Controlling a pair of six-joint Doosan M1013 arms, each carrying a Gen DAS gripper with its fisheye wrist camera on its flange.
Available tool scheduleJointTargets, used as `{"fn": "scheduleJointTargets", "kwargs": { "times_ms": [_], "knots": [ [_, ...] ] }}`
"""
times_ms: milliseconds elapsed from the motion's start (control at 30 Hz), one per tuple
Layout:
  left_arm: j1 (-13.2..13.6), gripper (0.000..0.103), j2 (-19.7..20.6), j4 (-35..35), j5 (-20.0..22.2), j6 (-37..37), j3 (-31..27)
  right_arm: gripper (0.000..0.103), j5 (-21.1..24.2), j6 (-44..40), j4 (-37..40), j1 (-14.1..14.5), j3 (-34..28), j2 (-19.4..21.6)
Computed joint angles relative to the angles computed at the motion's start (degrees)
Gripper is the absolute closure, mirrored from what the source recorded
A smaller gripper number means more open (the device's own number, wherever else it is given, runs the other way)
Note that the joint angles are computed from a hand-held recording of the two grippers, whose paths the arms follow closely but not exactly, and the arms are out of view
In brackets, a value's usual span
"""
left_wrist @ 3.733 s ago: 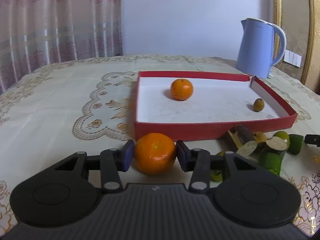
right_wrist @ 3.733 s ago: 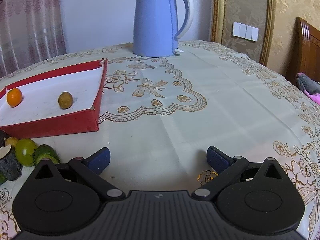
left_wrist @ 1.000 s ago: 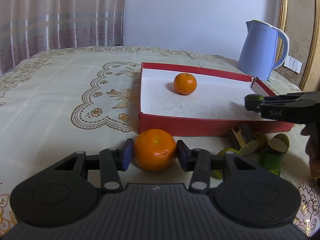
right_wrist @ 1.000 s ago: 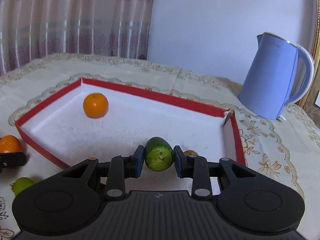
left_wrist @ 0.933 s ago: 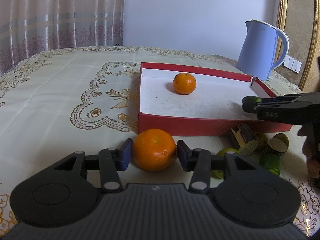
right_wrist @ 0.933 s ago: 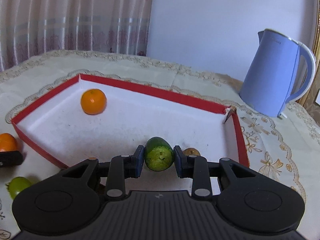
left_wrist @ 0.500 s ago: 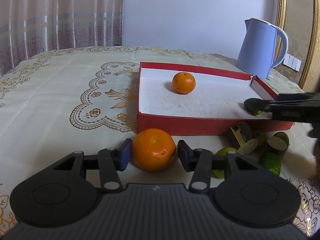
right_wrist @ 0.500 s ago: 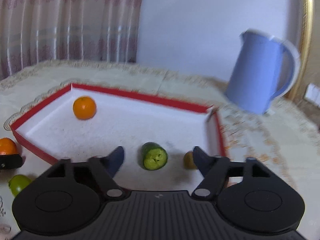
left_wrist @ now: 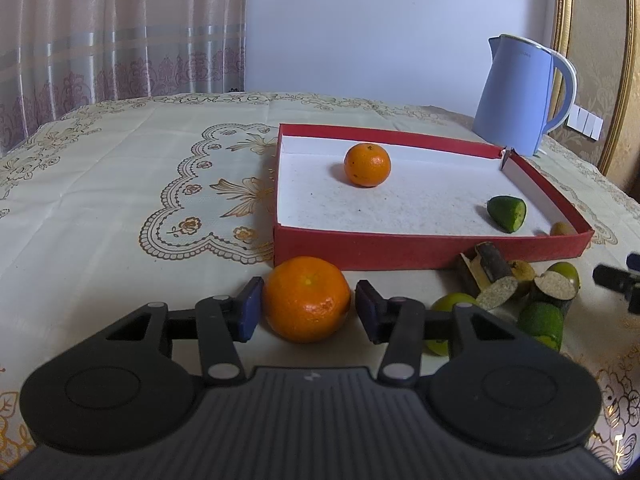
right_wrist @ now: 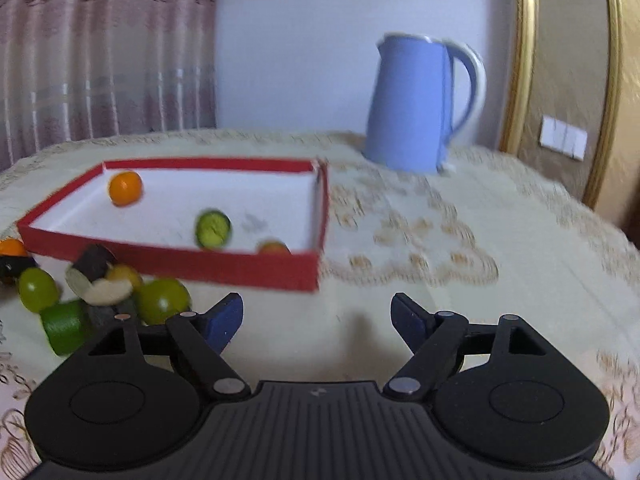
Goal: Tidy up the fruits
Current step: 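Lower the second orange into the red tray and open the left gripper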
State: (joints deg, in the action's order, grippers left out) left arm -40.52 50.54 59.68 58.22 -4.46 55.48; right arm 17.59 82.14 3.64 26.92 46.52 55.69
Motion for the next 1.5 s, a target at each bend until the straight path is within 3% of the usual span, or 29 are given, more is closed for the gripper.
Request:
{"fn": "scheduleJointTargets", "kwargs": {
  "times_ms": [67,133,267,333,433,533,733,1067,1367,1500],
  "knots": [
    [0.0,0.057,0.0,-0.1,0.1,0.2,-0.1,0.021,1.4,1.5,0.2,-0.2,-0.8,0.4],
    [0.0,0.057,0.1,-0.2,0.4,0.6,-0.3,0.013,1.7,0.8,2.1,-0.4,-1.0,0.5],
    [-0.1,0.056,0.3,-0.4,0.8,1.3,-0.7,0.007,3.9,3.4,-1.1,-0.3,-1.9,0.9],
    [-0.1,0.056,0.4,-0.5,1.0,1.5,-0.9,0.004,8.9,3.0,-1.8,-0.1,-5.2,2.3],
    [-0.1,0.057,0.6,-0.6,1.8,1.9,-1.3,0.002,7.7,4.6,-1.6,-0.2,-4.1,1.8],
    [-0.2,0.061,0.8,-0.5,2.6,2.0,-1.7,0.001,9.7,1.4,3.9,-0.9,-5.0,2.2],
    [-0.3,0.061,0.8,-0.8,3.2,2.7,-1.9,0.001,10.1,3.0,0.7,-0.5,-5.4,2.3],
    [-0.8,0.062,-0.6,2.1,2.4,2.0,-1.7,0.000,10.1,2.0,2.6,-0.7,-5.3,2.3],
    [1.3,0.062,2.9,-0.7,2.4,10.6,-10.4,0.000,10.0,1.6,3.5,-0.8,-5.3,2.3],
    [2.7,0.061,6.5,-4.6,4.7,16.7,-17.0,0.000,9.9,1.6,3.5,-0.8,-5.2,2.3]
  ]
}}
